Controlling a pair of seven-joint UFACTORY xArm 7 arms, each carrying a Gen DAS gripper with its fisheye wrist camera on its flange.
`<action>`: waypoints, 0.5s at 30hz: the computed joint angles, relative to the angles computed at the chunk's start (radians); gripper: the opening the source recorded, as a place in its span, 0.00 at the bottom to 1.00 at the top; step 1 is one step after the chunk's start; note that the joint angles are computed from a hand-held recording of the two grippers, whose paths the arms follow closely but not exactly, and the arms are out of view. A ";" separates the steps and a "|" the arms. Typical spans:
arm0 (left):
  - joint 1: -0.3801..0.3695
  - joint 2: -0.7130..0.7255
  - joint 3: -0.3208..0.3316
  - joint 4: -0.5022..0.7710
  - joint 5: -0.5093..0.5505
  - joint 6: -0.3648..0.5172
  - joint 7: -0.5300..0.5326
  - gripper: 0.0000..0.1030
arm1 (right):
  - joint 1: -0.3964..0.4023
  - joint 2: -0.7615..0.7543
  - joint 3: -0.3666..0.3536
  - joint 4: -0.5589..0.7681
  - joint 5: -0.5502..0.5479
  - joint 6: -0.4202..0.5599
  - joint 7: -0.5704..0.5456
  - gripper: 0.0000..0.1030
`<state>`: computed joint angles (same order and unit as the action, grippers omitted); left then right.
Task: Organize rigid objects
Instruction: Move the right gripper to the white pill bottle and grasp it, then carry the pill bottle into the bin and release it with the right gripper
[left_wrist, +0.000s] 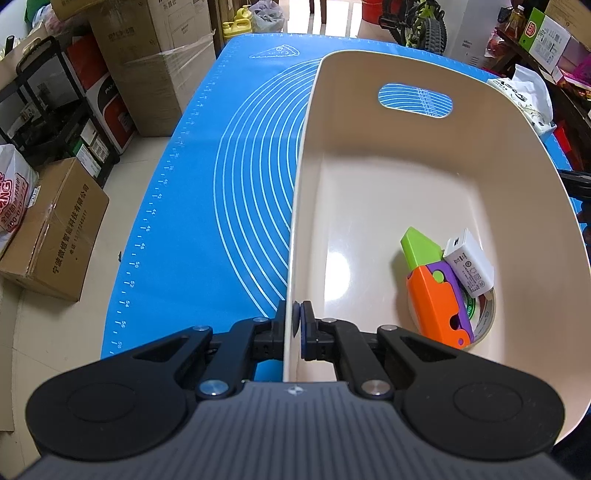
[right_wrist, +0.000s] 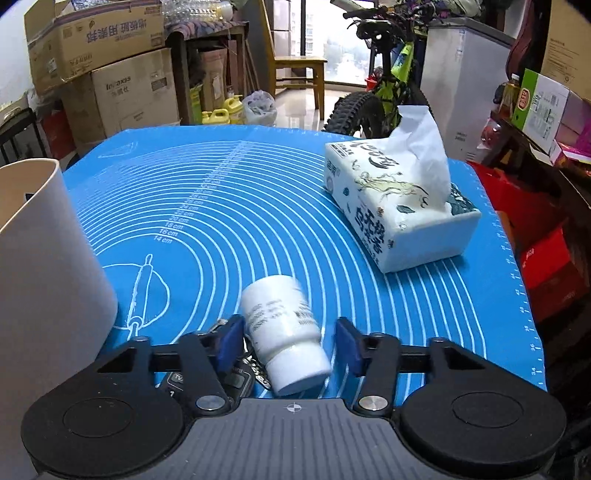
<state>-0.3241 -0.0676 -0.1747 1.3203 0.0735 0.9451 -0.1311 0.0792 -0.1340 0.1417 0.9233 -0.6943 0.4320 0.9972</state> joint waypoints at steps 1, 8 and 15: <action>0.000 0.000 0.000 0.001 0.000 0.000 0.000 0.06 | 0.002 0.000 -0.001 0.001 0.005 -0.003 -0.005 0.45; -0.001 0.002 0.000 0.002 0.001 0.000 -0.002 0.06 | 0.004 -0.041 0.022 -0.001 -0.065 0.065 0.026 0.45; -0.001 -0.001 0.001 -0.003 0.001 -0.003 -0.002 0.06 | 0.010 -0.153 0.079 -0.004 -0.059 0.177 0.030 0.45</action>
